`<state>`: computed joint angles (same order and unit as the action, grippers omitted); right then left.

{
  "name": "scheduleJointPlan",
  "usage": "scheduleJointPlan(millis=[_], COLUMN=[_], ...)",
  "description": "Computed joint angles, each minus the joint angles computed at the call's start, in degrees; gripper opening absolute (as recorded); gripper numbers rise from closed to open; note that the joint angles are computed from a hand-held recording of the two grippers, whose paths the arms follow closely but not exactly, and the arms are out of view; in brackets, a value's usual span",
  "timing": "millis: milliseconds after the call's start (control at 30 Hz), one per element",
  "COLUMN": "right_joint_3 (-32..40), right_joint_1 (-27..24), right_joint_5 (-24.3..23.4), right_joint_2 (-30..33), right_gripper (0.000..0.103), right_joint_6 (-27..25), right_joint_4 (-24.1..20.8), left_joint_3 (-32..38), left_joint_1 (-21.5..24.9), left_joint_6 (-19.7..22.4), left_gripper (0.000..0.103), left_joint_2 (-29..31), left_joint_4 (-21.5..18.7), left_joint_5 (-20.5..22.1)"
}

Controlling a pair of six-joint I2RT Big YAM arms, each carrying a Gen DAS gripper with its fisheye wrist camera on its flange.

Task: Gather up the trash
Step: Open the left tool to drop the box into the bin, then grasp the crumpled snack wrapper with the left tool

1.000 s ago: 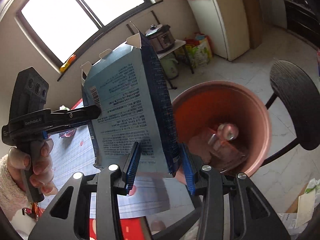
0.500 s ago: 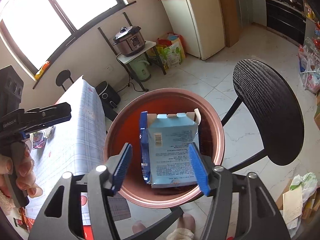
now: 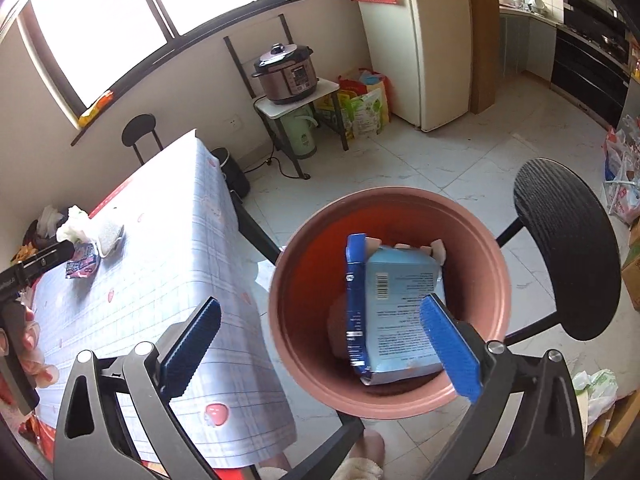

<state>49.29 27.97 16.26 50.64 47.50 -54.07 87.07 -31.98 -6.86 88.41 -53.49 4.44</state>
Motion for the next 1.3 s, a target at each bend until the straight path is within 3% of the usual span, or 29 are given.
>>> scheduleJointPlan(millis=[267,400,567,633,833,967,1033,1300], right_joint_3=[10.46,15.59,21.36,23.59,28.25,30.43,30.81,29.88], right_joint_1=[7.23,8.58,9.9,10.91,11.81,11.93,11.67,10.63], right_joint_5=[2.63,1.74,-0.17,0.63,-2.48,-2.03,-2.44,-2.47], right_joint_2=[13.4,19.33,26.17,28.75,34.86,37.13,37.69,37.54], right_gripper=[0.097,0.097,0.097,0.097,0.097,0.097,0.097,0.097], right_joint_6=[-2.19,-2.66,-1.94,-1.82,-3.42,-4.33,-4.71,-6.09], right_joint_4=[2.23,2.96,4.0,4.19,6.08,4.73,4.42,4.2], left_joint_3=[-9.57,-12.74,-13.52,-13.03,-10.88,-9.65,-9.08,-8.45], left_joint_1=[13.1,21.61,29.96,31.6,32.37,31.77,31.38,30.02], left_joint_6=[3.83,3.55,-3.24,-7.12,-18.32,-24.43,-26.24,-30.22], left_gripper=[0.097,0.097,0.092,0.077,0.069,0.062,0.055,0.054], left_joint_2=[-8.96,-10.81,-8.87,-7.04,-0.44,3.27,4.8,7.61], left_joint_4=[1.95,3.46,6.05,7.33,12.17,15.02,15.81,18.77], left_joint_5=[1.34,5.89,14.15,17.09,21.58,23.44,23.79,23.1])
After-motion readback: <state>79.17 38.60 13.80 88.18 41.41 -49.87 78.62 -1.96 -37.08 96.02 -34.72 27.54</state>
